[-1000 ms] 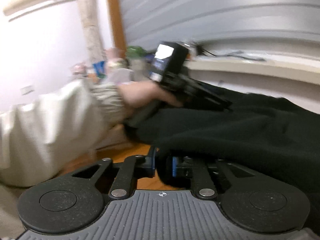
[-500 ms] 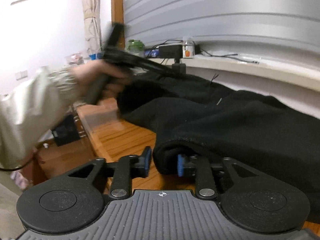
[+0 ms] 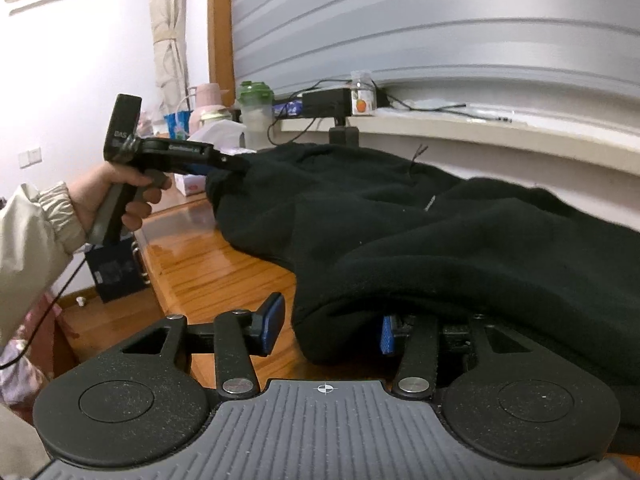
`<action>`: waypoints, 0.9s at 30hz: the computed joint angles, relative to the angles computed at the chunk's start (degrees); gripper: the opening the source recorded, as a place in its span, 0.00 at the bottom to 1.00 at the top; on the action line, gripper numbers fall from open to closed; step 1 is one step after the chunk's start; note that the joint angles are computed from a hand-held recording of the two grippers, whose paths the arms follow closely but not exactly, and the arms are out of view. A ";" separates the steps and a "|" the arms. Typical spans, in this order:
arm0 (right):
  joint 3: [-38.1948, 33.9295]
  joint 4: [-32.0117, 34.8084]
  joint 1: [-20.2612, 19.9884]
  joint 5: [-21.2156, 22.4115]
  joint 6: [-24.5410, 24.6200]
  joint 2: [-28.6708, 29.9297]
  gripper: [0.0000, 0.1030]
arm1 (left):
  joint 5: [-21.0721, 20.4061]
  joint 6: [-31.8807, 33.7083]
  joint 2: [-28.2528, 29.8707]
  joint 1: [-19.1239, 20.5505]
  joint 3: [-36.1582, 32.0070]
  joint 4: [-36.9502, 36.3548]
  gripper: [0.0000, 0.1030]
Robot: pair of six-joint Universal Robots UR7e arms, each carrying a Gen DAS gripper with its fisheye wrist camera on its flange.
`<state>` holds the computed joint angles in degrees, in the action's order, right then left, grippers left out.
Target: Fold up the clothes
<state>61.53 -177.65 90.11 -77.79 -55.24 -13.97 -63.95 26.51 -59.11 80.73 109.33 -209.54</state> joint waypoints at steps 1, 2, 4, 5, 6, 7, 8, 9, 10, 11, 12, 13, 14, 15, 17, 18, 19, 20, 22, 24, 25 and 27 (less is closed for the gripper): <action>-0.02 -0.27 -0.04 0.21 0.23 0.05 0.44 | 0.13 0.16 -0.13 -0.11 0.18 0.50 0.48; -0.31 0.34 0.01 0.21 1.01 0.07 0.42 | 0.81 0.81 0.13 -0.41 0.21 -0.17 0.42; -0.67 3.03 -0.02 0.63 2.67 -0.31 0.27 | 2.72 3.01 1.30 -1.09 -0.33 -2.60 0.36; -0.64 5.17 -0.12 1.20 3.42 -0.77 0.19 | 4.02 4.81 2.08 -1.49 -0.79 -4.18 0.32; -0.16 6.08 -0.20 1.80 4.04 -1.23 0.17 | 5.54 6.43 2.81 -1.95 -1.30 -5.94 0.31; 0.78 6.04 -0.27 2.56 4.14 -1.79 0.16 | 7.16 6.94 3.13 -2.33 -1.81 -7.03 0.30; 2.43 6.42 -0.37 3.72 3.71 -2.88 0.15 | 8.77 6.97 3.26 -2.65 -2.34 -7.72 0.30; 4.13 6.96 -0.49 4.94 3.18 -4.04 0.15 | 9.84 6.88 3.00 -2.70 -2.55 -7.46 0.30; 5.77 7.56 -0.60 6.14 2.62 -5.17 0.15 | 10.62 6.71 2.54 -2.61 -2.59 -6.70 0.31; 6.77 7.77 -0.49 6.05 1.89 -5.73 0.15 | 10.96 6.59 2.01 -2.51 -2.24 -5.97 0.32; 7.62 7.65 -0.26 5.01 0.83 -6.01 0.15 | 11.07 6.50 1.46 -2.39 -1.71 -5.25 0.34; 8.17 7.34 -0.25 4.28 0.45 -6.17 0.15 | 11.38 6.00 0.85 -2.45 -0.95 -5.17 0.41; 8.66 7.00 -0.29 3.63 0.21 -6.32 0.16 | 11.80 5.27 0.21 -2.58 -0.09 -5.41 0.54; 9.14 6.65 -0.33 2.98 -0.04 -6.45 0.16 | 12.63 5.50 -0.15 -2.99 0.75 -6.87 0.60; 10.76 5.90 -1.05 3.98 0.78 -7.85 0.26 | 14.19 7.33 -0.61 -4.19 2.18 -10.41 0.61; 11.73 5.07 -1.37 4.33 1.21 -8.65 0.31 | 14.43 8.53 -0.90 -4.90 2.68 -11.50 0.61; 12.31 4.37 -1.62 4.23 1.51 -9.30 0.34 | 14.65 9.74 -1.19 -5.62 3.18 -12.58 0.63; 13.33 3.46 -1.88 4.12 1.65 -10.21 0.39 | 14.88 10.95 -1.48 -6.35 3.65 -13.64 0.63; 15.25 1.77 -2.37 3.85 1.68 -11.98 0.42 | 14.76 12.87 -1.90 -7.72 4.24 -14.97 0.67; 17.30 -0.21 -2.73 3.36 1.27 -13.70 0.43 | 13.17 13.41 -1.88 -8.77 4.02 -14.36 0.73; 18.03 -1.13 -2.88 3.16 0.77 -14.37 0.43 | 12.04 13.23 -1.64 -9.11 3.63 -13.44 0.76; 18.78 -4.29 -3.16 2.44 0.14 -15.07 0.52 | 9.71 12.52 -0.51 -9.50 1.88 -10.01 0.76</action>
